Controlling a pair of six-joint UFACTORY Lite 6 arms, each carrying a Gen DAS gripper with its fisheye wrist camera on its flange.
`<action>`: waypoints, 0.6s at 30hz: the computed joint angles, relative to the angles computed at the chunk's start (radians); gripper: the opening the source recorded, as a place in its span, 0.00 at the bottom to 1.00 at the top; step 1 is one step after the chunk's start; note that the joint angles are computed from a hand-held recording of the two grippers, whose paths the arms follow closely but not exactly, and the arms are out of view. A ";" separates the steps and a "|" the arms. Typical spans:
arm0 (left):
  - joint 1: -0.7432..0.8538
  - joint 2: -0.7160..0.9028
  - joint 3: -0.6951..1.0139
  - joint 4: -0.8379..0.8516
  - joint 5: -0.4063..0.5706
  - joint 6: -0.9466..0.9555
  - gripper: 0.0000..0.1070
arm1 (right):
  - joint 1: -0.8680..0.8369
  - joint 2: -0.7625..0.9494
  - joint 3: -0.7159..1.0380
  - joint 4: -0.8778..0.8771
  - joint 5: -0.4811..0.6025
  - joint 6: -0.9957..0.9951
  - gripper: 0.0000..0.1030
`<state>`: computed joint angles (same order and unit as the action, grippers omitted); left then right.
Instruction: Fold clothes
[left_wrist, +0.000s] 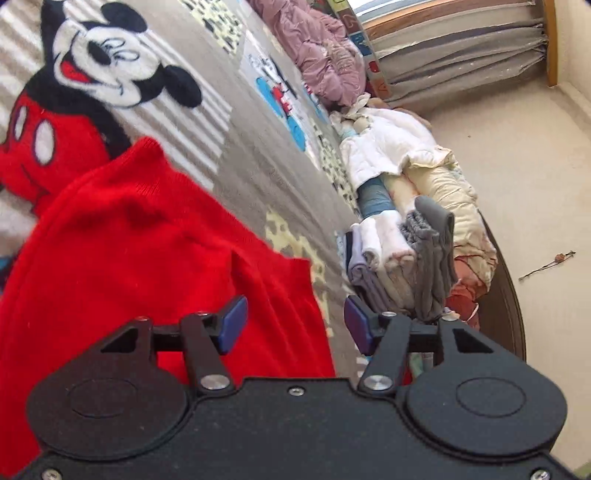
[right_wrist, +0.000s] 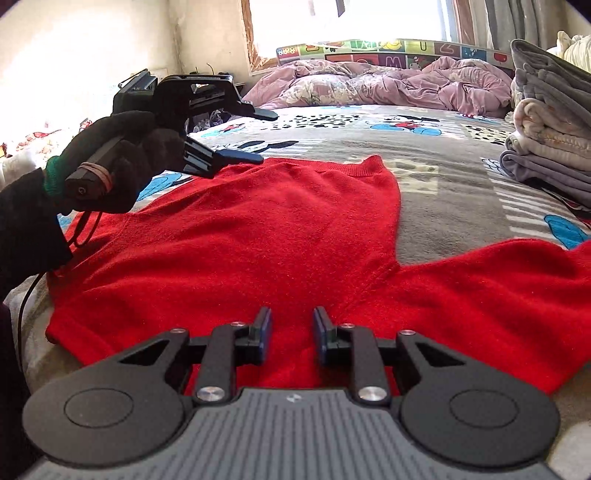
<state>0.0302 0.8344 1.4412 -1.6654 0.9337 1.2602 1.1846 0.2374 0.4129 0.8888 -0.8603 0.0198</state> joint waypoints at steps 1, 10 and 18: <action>-0.014 0.013 0.002 -0.012 -0.039 0.014 0.54 | 0.007 0.003 0.005 0.015 0.002 -0.011 0.25; -0.081 0.207 0.322 0.019 -0.124 -0.111 0.58 | 0.069 0.025 0.017 0.111 -0.016 -0.067 0.26; 0.000 0.308 0.394 -0.135 0.011 -0.092 0.59 | 0.064 0.031 0.024 0.106 -0.009 -0.069 0.26</action>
<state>0.0307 1.1420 1.8349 -1.8005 0.9447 1.1679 1.2489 0.2680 0.4367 0.9951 -0.8692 -0.0492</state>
